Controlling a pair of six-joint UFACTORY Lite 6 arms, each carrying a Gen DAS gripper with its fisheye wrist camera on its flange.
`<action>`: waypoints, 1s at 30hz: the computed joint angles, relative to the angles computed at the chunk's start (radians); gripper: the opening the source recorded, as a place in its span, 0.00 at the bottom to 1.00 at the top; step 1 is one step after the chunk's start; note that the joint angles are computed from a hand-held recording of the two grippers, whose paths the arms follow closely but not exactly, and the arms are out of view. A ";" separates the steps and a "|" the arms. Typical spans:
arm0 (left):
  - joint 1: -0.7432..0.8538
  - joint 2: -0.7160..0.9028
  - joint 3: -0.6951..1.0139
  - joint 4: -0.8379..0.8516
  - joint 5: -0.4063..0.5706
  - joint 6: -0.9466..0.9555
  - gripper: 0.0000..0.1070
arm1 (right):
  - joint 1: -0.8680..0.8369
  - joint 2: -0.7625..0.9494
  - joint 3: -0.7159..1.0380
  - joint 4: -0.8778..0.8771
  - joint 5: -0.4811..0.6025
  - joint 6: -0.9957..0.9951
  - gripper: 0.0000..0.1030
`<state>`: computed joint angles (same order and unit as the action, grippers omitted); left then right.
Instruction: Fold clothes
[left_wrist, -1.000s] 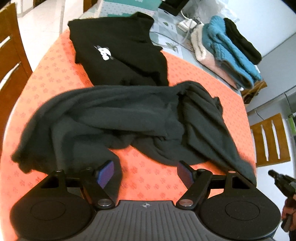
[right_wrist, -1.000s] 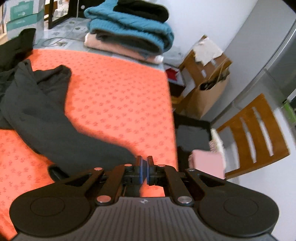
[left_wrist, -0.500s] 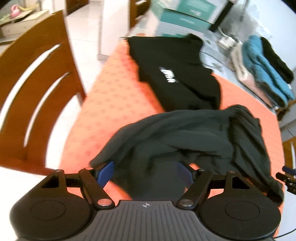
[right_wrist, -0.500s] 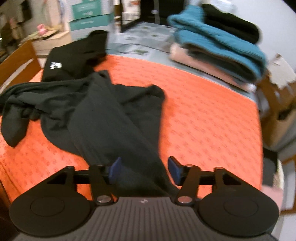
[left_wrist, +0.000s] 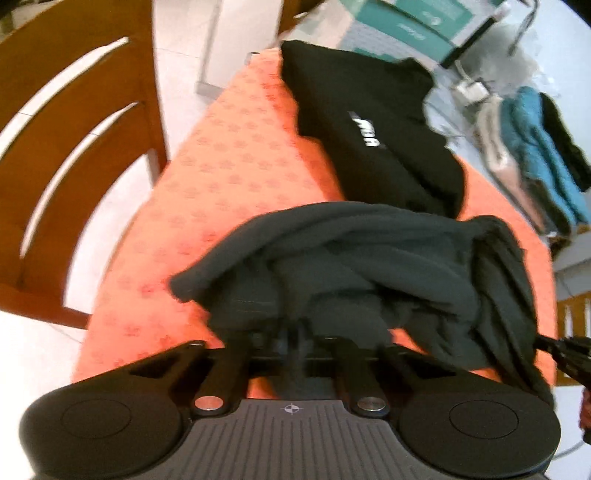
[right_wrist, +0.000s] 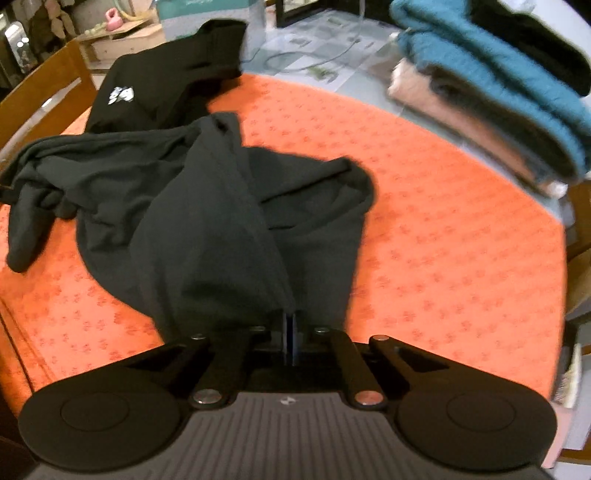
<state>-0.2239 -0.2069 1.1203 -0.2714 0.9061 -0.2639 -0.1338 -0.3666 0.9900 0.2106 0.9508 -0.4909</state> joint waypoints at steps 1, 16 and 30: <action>-0.007 -0.003 0.013 -0.007 0.012 0.012 0.04 | -0.014 -0.008 0.013 -0.019 -0.004 -0.003 0.02; -0.241 -0.226 0.011 -0.283 0.233 -0.042 0.03 | -0.359 0.242 0.539 0.005 -0.092 -0.257 0.02; -0.753 -0.154 0.120 0.024 0.148 -0.478 0.34 | -0.943 -0.002 0.183 0.340 0.144 -0.763 0.02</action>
